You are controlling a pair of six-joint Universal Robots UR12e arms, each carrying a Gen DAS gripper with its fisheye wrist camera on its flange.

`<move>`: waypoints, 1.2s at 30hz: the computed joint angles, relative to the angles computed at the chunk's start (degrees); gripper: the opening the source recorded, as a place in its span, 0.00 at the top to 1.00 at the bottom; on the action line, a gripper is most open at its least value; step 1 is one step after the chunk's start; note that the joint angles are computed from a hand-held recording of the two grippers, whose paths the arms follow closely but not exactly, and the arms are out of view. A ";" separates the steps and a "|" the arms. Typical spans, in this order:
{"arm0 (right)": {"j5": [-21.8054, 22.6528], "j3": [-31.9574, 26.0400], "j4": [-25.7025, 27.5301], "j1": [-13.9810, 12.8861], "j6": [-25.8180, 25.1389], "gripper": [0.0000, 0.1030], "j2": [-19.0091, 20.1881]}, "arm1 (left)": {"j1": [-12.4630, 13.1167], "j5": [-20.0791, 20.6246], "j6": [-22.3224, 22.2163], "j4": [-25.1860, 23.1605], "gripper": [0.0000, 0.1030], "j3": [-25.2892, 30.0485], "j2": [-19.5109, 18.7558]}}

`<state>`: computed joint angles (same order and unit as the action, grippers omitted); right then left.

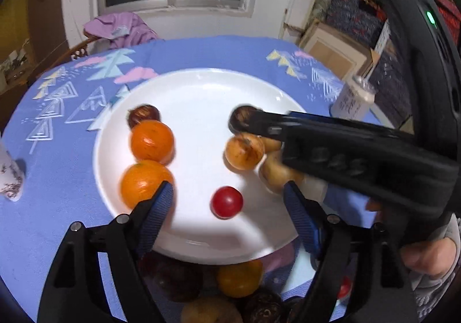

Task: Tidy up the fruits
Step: 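Move both open tools back toward the remaining fruit cluster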

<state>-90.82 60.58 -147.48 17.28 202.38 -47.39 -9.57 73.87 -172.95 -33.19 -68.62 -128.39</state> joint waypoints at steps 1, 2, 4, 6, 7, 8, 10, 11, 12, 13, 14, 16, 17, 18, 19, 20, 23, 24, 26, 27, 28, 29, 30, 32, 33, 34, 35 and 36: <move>0.04 1.20 -1.34 -0.12 0.46 0.53 -0.93 | 0.31 -0.09 -0.63 1.61 0.24 -0.87 0.71; 0.11 2.97 -3.21 -0.23 0.91 0.53 -2.21 | 0.69 -0.12 -1.20 3.51 0.21 -2.00 1.58; -0.18 6.63 -7.09 -0.30 1.87 0.41 -4.69 | 1.46 0.64 -2.50 8.10 0.15 -4.90 3.47; -0.86 11.25 -12.24 -0.25 2.83 0.37 -7.45 | 2.15 2.43 -3.97 12.66 0.12 -8.25 5.29; -1.16 13.35 -14.38 -0.18 3.27 0.37 -8.58 | 2.54 3.43 -4.46 14.32 0.12 -10.09 6.27; -1.69 15.77 -16.17 -0.06 3.64 0.37 -9.88 | 2.86 3.83 -4.80 15.21 0.12 -11.37 6.93; -3.13 19.85 -19.45 0.18 4.63 0.33 -11.72 | 3.72 4.45 -5.66 17.22 0.12 -15.06 8.61; -4.45 22.23 -21.19 0.35 5.55 0.29 -12.66 | 4.06 4.57 -5.70 17.79 0.12 -16.64 9.33; -5.84 24.01 -22.06 0.50 6.54 0.23 -13.32 | 4.35 4.89 -5.49 18.22 0.12 -18.16 9.94; -7.10 25.33 -21.90 0.61 7.57 0.23 -13.85 | 4.44 5.20 -5.10 18.55 0.12 -19.22 10.31; -7.22 26.72 -21.47 0.50 8.85 0.23 -14.41 | 4.43 5.78 -4.56 18.68 0.12 -20.20 10.65; -5.45 28.13 -20.56 -0.06 11.17 0.22 -14.98 | 3.94 6.76 -2.96 18.03 0.12 -21.12 10.83; -4.00 28.54 -20.52 -0.50 12.71 0.22 -15.08 | 3.66 6.63 -2.00 17.86 0.12 -21.05 10.69; -2.69 28.71 -20.88 -0.89 13.75 0.23 -15.05 | 3.29 6.40 -0.81 18.22 0.12 -21.01 10.52; -2.14 28.73 -21.05 -1.07 14.04 0.23 -14.99 | 2.93 6.32 -0.12 18.75 0.12 -21.07 10.42; -2.49 28.59 -20.82 -0.94 14.05 0.23 -14.89 | 2.51 6.25 0.85 19.21 0.11 -20.91 10.20; -2.77 28.32 -20.22 -0.78 13.42 0.22 -14.77 | 1.03 9.20 3.58 19.61 0.09 -19.70 9.18; -2.73 28.33 -20.21 -0.66 13.28 0.22 -14.81 | 0.56 10.31 4.32 19.36 0.09 -19.26 8.90; -2.79 28.25 -20.17 -0.54 12.88 0.22 -14.83 | 0.00 12.17 5.61 18.41 0.09 -18.45 8.27; -2.85 28.14 -20.16 -0.51 12.78 0.22 -14.85 | -0.22 13.16 6.41 17.66 0.09 -18.21 8.01; -2.82 28.15 -20.26 -0.50 12.73 0.22 -14.85 | -0.23 13.47 6.93 17.50 0.07 -18.23 7.84; -2.70 28.29 -20.45 -0.55 12.72 0.22 -14.92 | -0.07 13.18 6.97 17.96 0.04 -18.39 7.79; -2.68 28.44 -20.59 -0.58 12.78 0.22 -15.00 | 0.10 13.11 7.14 17.91 0.04 -18.42 7.83; -2.57 28.54 -20.68 -0.64 12.91 0.22 -15.09 | 0.57 13.28 7.10 18.51 0.04 -18.87 8.19; -2.50 28.61 -20.79 -0.69 13.06 0.22 -15.11 | 0.99 13.81 6.79 19.41 0.04 -19.59 8.61; -2.37 28.70 -20.93 -0.77 13.29 0.22 -15.14 | 1.38 14.80 6.14 20.24 0.04 -20.14 8.94; -2.19 28.79 -21.10 -0.82 13.46 0.22 -15.19 | 1.77 16.67 4.85 20.54 0.04 -20.39 9.15; -2.02 28.89 -21.32 -0.87 13.56 0.22 -15.24 | 2.26 17.90 3.26 20.27 0.04 -20.39 9.25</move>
